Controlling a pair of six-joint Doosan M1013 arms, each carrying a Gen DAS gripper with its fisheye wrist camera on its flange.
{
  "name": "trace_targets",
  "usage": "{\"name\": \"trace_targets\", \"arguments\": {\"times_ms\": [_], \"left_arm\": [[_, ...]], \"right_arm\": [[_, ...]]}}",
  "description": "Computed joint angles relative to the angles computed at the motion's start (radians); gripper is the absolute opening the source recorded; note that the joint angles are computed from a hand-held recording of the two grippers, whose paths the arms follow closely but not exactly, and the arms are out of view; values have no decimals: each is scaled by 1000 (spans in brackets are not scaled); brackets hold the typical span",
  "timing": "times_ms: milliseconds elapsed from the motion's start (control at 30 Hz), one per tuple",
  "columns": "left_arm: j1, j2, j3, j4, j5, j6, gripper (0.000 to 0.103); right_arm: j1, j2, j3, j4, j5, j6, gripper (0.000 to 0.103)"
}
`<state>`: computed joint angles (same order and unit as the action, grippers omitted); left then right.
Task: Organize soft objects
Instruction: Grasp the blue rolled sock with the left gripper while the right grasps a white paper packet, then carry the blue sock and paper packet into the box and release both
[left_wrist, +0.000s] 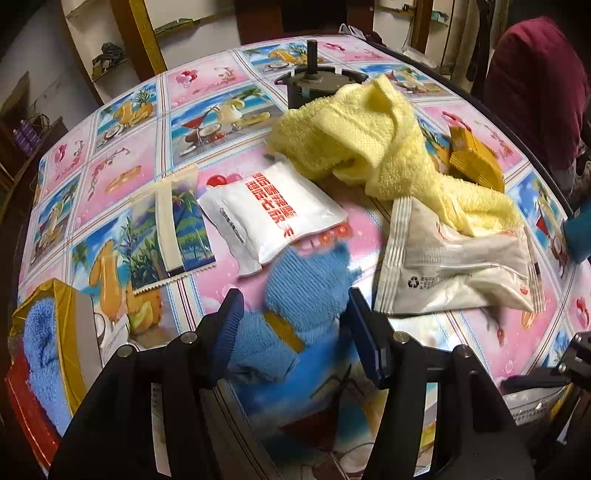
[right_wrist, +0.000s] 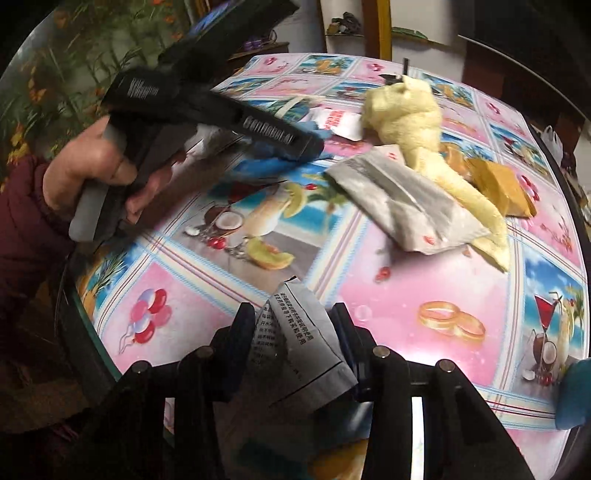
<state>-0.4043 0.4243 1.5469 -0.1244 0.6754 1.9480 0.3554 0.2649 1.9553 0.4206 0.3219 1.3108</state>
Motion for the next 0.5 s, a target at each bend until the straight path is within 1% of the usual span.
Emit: {"name": "trace_targets", "arguments": {"times_ms": [33,67,100,200,267,333,367,433,500], "left_arm": [[-1,-2,1,-3,25,6,52],[4,-7,4,-43,52,29,45],[6,-15,11,-60,67,43,34],[0,-39,42,-64,79,51,33],[-4,-52,57,-66,66,34,33],[0,-58,62,-100,46,34,33],[-1,-61,66,-89,23,14,33],[-13,-56,66,-7,-18,-71,35],[-24,-40,57,45,-15,-111,37]], "right_arm": [[-5,0,1,20,-1,-21,42],[-10,3,0,37,0,-40,43],[-14,3,1,64,-2,-67,43],[-19,1,6,118,-5,-126,43],[-19,-8,18,147,-8,-152,43],[-20,-12,24,185,-11,-179,43],[-27,-4,21,217,-11,-210,43],[-28,-7,24,223,-9,-208,44],[-28,-9,23,204,-2,-188,45]]}}
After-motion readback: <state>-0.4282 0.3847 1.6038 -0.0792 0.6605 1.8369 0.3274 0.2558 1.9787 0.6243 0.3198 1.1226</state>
